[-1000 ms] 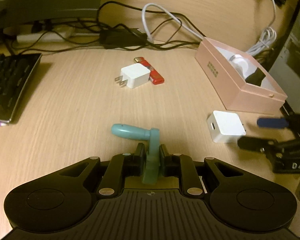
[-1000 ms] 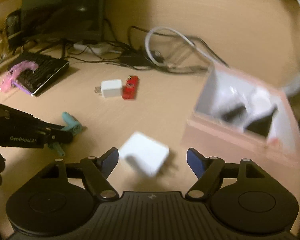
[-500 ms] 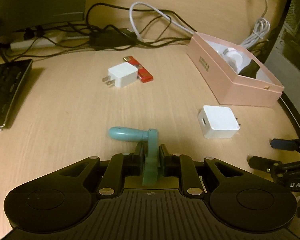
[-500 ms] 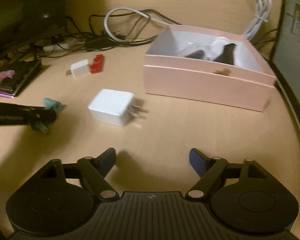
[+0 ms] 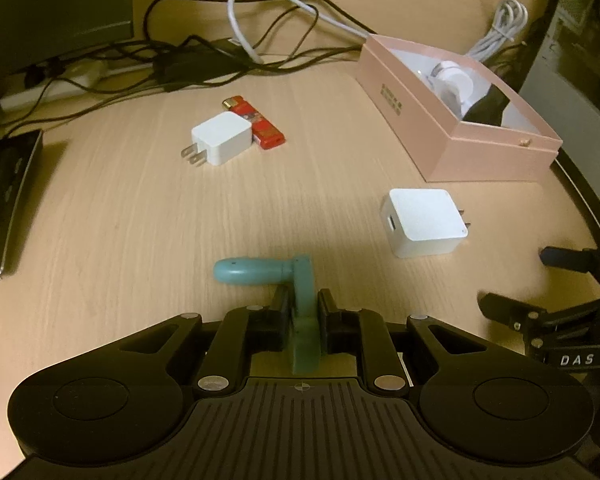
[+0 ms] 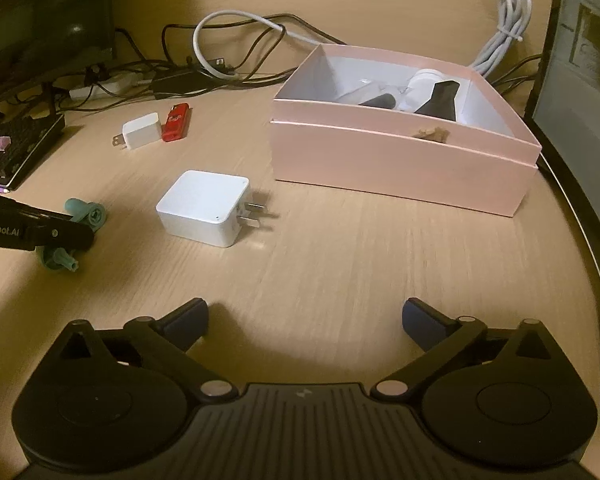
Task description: Organize rigid objects
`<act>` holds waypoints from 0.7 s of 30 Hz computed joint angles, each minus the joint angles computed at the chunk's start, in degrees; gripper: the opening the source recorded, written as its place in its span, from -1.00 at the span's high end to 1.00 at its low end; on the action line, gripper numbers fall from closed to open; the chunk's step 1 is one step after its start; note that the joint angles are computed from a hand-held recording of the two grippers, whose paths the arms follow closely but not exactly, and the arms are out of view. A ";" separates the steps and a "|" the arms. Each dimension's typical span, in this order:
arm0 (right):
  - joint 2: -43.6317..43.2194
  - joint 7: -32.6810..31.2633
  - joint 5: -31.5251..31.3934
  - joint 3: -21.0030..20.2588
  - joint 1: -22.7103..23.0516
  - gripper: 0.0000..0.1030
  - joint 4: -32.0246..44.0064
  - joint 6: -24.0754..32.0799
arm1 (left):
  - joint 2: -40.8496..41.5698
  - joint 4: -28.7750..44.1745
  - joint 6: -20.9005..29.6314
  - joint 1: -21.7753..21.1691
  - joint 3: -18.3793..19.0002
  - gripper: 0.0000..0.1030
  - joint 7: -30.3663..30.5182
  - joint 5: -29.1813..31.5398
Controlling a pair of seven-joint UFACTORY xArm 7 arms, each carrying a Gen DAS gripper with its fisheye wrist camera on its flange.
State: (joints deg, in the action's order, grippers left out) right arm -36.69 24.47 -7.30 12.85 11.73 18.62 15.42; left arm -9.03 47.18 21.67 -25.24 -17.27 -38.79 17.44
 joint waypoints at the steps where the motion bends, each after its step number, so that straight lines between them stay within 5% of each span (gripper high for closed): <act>1: 0.08 0.35 -0.02 0.24 -0.22 -1.00 0.06 -0.09 | -0.08 -0.11 -0.10 0.05 -0.04 0.66 -0.26 0.12; 12: 0.66 4.44 -1.53 3.23 -2.56 -1.00 1.38 1.48 | -2.00 -3.76 -4.99 1.01 -0.39 0.68 -5.41 1.62; 15: 2.26 2.22 -0.64 0.21 0.53 -0.98 3.16 2.55 | -2.90 -4.84 -5.75 0.89 -0.07 0.68 -4.60 -0.74; 19: 3.71 -2.14 -3.03 0.93 0.81 -0.98 5.37 -6.49 | -3.81 -5.45 -5.38 1.61 -0.92 0.68 -4.49 -0.89; 21: 8.54 -7.66 -2.67 -2.18 4.56 -0.98 9.90 -9.62 | -4.41 -6.01 -5.53 2.19 -1.52 0.68 -5.62 -0.54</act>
